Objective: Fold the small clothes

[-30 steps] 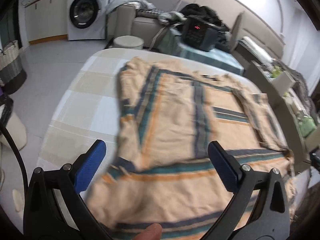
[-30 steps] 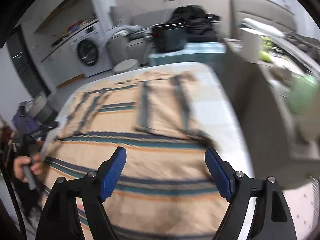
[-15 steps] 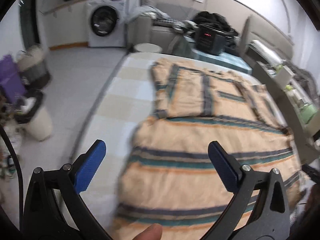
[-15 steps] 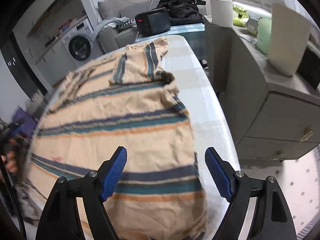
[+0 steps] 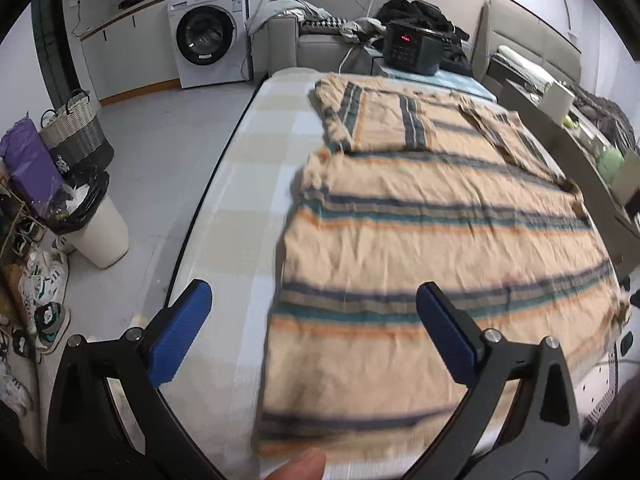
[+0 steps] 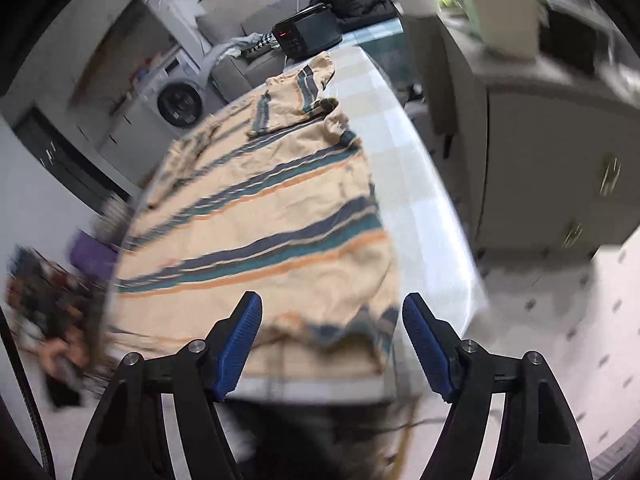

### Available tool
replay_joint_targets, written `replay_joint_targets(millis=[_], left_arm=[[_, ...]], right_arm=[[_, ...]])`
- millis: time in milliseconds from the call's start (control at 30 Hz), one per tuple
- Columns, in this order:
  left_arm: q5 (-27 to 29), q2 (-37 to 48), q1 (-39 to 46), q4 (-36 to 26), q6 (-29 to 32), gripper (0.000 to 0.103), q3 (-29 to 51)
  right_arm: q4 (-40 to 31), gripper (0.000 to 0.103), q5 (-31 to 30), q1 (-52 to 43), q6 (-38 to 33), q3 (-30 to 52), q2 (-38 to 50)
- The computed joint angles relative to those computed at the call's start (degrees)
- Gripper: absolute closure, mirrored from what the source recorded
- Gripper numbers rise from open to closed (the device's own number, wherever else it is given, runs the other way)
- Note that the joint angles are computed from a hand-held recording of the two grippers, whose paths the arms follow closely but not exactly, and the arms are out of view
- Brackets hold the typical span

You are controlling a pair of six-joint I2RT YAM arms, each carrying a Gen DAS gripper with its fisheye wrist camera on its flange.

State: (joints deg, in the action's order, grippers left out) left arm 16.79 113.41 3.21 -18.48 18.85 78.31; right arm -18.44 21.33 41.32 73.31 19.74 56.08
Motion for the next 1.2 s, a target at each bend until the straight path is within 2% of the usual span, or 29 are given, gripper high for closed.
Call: replay_joint_targets(millis=[67, 133, 167, 200, 267, 333, 367, 400, 433, 500, 533, 633, 733, 800, 833, 933, 1067, 1133, 1167, 1200], left_arm=[[1.26, -2.05, 0.97, -0.37, 0.40, 0.002, -2.91], [2.43, -4.76, 2.10, -0.28, 1.28, 0.002, -6.19], [2.79, -6.60, 2.77, 1.11, 1.17, 0.002, -8.57], [3.38, -7.48, 3.30, 1.43, 0.73, 0.002, -9.69], [5.48, -7.74, 4.31, -0.23, 0.11, 0.002, -9.77], [6.61, -7.59, 4.68, -1.07, -1.00, 0.002, -10.25], [6.47, -7.38, 4.48, -1.04, -1.06, 0.002, -10.43], [6.21, -6.97, 4.29, -0.97, -1.20, 0.002, -10.27], [5.77, -6.41, 4.00, -0.92, -1.55, 0.002, -10.20], [5.57, -5.22, 3.89, -2.20, -1.50, 0.002, -9.39], [5.24, -4.66, 3.89, -2.52, -1.40, 0.002, -8.92], [4.19, -3.89, 4.37, -1.82, -1.05, 0.002, -8.78], [3.50, -2.75, 5.13, -2.54, -0.33, 0.002, -7.56], [3.00, -2.63, 5.86, -2.91, 0.87, 0.002, -7.24], [2.91, -2.65, 6.10, -3.03, 1.21, 0.002, -7.04], [3.94, -2.37, 7.73, -5.20, 2.39, 0.002, -5.12], [4.39, 0.11, 8.98, -8.76, 2.18, 0.003, -1.20], [4.83, 2.11, 9.13, -12.43, 3.26, 0.017, 1.16], [4.66, 2.75, 9.04, -13.96, 4.08, 0.031, 1.82], [4.50, 3.04, 8.90, -14.80, 5.14, 0.036, 2.27]], right_arm=[[2.94, 0.033, -2.25, 1.54, 4.29, -3.17, -3.62], [10.87, 0.034, -2.80, 4.29, 9.23, -7.50, -4.64], [13.04, 0.034, -2.54, 4.41, 9.57, -8.29, -4.53], [17.72, 0.034, -0.24, 5.34, 10.63, -9.51, -2.35], [19.87, 0.034, 0.19, 3.48, 12.65, -8.39, 3.58], [23.55, 0.049, 0.94, 2.28, 14.05, -8.54, 7.36], [23.47, 0.062, 2.23, 2.09, 14.95, -7.75, 9.30], [20.68, 0.070, 4.35, 2.48, 16.93, -5.74, 11.43], [19.66, 0.087, 5.16, 2.31, 17.14, -4.91, 12.45], [13.85, 0.098, 5.47, 3.26, 17.14, -1.54, 14.42], [12.34, 0.099, 5.59, 3.90, 16.85, -1.11, 14.11], [2.77, 0.100, 7.36, 7.50, 19.71, 0.88, 13.40], [1.76, 0.100, 5.79, 8.02, 18.36, -0.24, 11.39], [0.01, 0.094, 4.00, 7.61, 14.72, 1.06, 10.71], [0.03, 0.087, 3.60, 7.42, 13.09, 0.78, 9.44], [-6.14, 0.073, 6.40, 11.57, 14.90, 1.94, 7.41], [-8.47, 0.070, 8.81, 13.37, 18.28, 0.84, 4.71], [-7.87, 0.070, 8.48, 12.37, 18.32, 0.02, 4.22], [-7.64, 0.070, 8.32, 11.75, 18.04, -0.18, 4.14], [-8.09, 0.070, 8.36, 11.82, 18.26, -0.10, 4.18]])
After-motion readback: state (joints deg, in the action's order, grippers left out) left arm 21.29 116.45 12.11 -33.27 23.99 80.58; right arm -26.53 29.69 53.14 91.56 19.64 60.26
